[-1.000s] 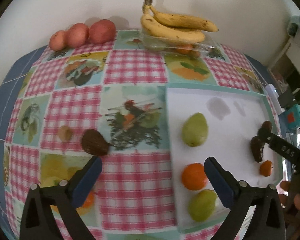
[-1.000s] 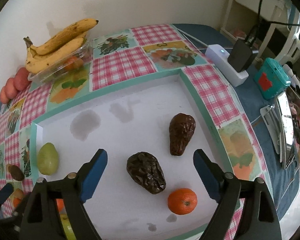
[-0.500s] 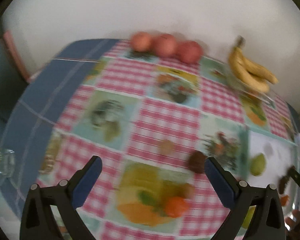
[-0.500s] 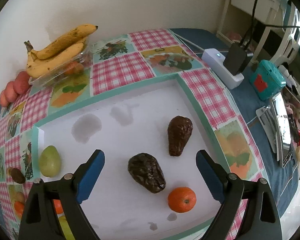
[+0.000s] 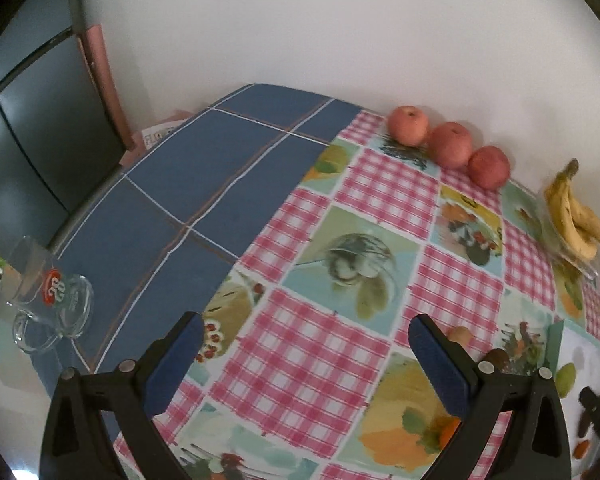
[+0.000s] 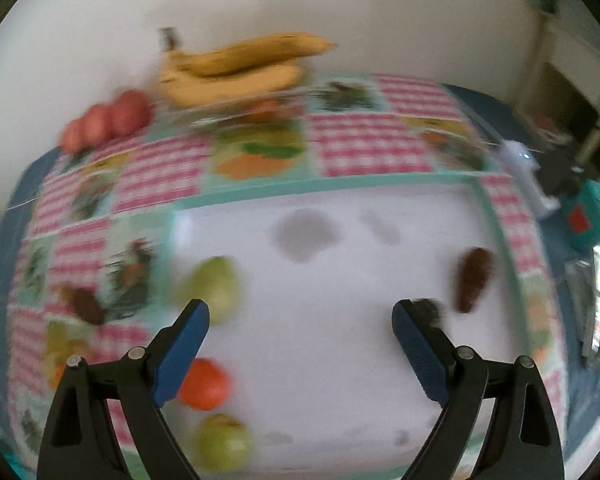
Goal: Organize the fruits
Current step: 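Move both open tools back over the fruit on the tablecloth, then grasp the small brown kiwi with the left tool while the right tool grasps another wrinkled avocado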
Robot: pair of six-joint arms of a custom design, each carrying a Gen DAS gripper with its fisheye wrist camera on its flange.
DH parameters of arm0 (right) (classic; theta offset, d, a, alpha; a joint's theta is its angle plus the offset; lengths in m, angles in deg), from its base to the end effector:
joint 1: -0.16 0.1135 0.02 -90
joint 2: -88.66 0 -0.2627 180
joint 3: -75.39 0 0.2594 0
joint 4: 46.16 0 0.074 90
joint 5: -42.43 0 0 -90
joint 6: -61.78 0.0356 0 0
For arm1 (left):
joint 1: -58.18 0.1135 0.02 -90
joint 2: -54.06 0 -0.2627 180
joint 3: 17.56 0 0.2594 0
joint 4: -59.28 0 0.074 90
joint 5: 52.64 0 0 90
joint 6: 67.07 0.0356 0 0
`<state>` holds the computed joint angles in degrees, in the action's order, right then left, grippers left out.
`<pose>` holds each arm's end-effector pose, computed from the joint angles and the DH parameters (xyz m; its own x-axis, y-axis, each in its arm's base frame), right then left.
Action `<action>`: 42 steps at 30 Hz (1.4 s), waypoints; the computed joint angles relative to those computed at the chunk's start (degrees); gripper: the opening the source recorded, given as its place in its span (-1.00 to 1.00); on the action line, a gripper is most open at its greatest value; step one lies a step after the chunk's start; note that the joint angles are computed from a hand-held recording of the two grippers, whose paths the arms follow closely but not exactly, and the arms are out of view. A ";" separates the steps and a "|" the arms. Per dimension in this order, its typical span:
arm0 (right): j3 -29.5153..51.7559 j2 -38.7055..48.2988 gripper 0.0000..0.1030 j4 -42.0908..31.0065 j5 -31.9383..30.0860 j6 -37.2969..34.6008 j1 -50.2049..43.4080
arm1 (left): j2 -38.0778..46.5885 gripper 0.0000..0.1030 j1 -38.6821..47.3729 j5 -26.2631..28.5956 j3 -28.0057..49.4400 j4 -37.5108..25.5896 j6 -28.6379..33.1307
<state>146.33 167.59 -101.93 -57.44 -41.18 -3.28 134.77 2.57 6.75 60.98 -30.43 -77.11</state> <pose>0.2745 -0.0104 0.2374 -0.8688 -0.1691 -0.4654 -0.2169 0.9749 0.0507 0.1468 -0.1823 0.2583 -0.6102 -0.6089 -0.5068 -0.6813 0.7298 -0.0564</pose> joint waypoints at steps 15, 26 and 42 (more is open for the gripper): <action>-3.14 -1.14 0.80 2.72 3.29 6.96 22.67 | 1.20 1.00 7.83 8.06 -7.41 17.37 11.80; -1.38 11.10 0.80 8.06 10.18 7.55 30.39 | 6.85 1.00 12.49 11.39 -9.26 25.17 14.36; -0.31 17.14 0.80 12.29 12.18 10.61 34.66 | 9.87 1.00 15.30 14.76 -9.33 30.75 18.40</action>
